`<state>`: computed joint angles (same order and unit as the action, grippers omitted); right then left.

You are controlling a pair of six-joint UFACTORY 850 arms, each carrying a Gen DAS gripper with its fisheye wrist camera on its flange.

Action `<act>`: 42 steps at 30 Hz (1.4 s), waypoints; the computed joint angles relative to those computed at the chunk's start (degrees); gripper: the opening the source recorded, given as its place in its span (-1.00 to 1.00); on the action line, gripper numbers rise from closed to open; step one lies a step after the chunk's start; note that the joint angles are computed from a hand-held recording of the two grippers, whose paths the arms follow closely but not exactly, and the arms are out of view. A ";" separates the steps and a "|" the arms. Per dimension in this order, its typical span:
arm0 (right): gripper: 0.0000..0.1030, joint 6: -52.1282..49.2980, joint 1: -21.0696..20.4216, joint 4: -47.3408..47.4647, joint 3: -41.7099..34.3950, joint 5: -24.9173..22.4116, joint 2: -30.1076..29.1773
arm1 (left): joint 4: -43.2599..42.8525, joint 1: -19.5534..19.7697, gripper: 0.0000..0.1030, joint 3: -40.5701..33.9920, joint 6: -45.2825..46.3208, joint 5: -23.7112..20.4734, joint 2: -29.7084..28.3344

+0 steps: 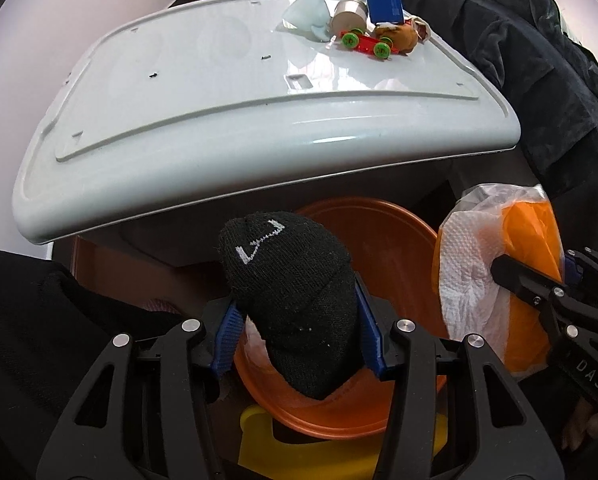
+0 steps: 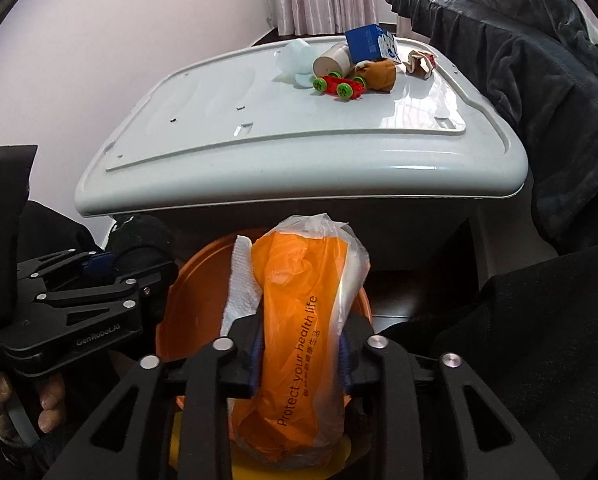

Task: Collect trash
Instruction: 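Open both tools over the orange bucket, dropping the hat and tissue pack, then grasp the blue milk carton with the right tool while the left tool grasps the light blue cup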

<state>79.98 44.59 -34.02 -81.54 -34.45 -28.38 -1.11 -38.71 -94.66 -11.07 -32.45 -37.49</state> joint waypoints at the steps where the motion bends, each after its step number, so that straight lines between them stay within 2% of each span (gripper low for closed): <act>1: 0.14 -0.48 -0.09 0.67 -0.14 -0.07 -0.16 | -0.30 0.06 0.08 0.01 0.26 -0.05 -0.03; 2: 0.27 -0.23 -0.06 0.55 -0.25 -0.50 -0.29 | -0.11 0.05 0.15 -0.08 0.08 -0.11 -0.10; 4: 0.33 0.87 -0.04 -0.16 -0.20 -1.19 -0.23 | 0.22 0.05 0.43 0.09 -0.11 0.24 0.03; 12: 0.34 4.57 -0.28 -1.87 1.18 -1.09 1.00 | 0.12 0.14 0.43 -0.32 -0.33 0.01 -0.18; 16: 0.41 6.75 -1.02 -3.74 2.00 -0.67 2.17 | 0.47 0.28 0.43 -0.31 -1.00 0.55 0.02; 25: 0.42 6.40 -4.37 -5.89 -0.04 -2.58 2.40 | -0.48 1.80 0.44 -0.30 -1.52 4.17 1.14; 29: 0.42 2.77 -6.06 -5.01 -3.04 -2.48 1.10 | 2.02 2.03 0.44 -0.71 -2.84 6.17 1.16; 33: 0.45 -0.74 -8.48 -2.23 -6.96 -1.56 -0.67 | 2.75 2.33 0.44 -5.21 -2.14 4.99 -1.71; 36: 0.53 -2.45 -10.10 -2.19 -11.00 -3.22 -2.53 | 2.08 2.95 0.44 -10.07 -1.95 3.75 -4.54; 39: 0.72 -4.79 -12.27 -1.35 -15.30 -4.05 -4.52 | 2.23 3.40 0.46 -15.84 -2.84 2.34 -7.58; 42: 0.73 -9.69 -16.27 5.80 -20.79 -2.86 -7.25 | 11.15 2.92 0.51 -17.20 -11.22 4.65 -8.20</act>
<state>70.29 28.32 -28.21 -102.33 -37.31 -35.63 10.04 -35.80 -111.86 -22.29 -27.80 -45.69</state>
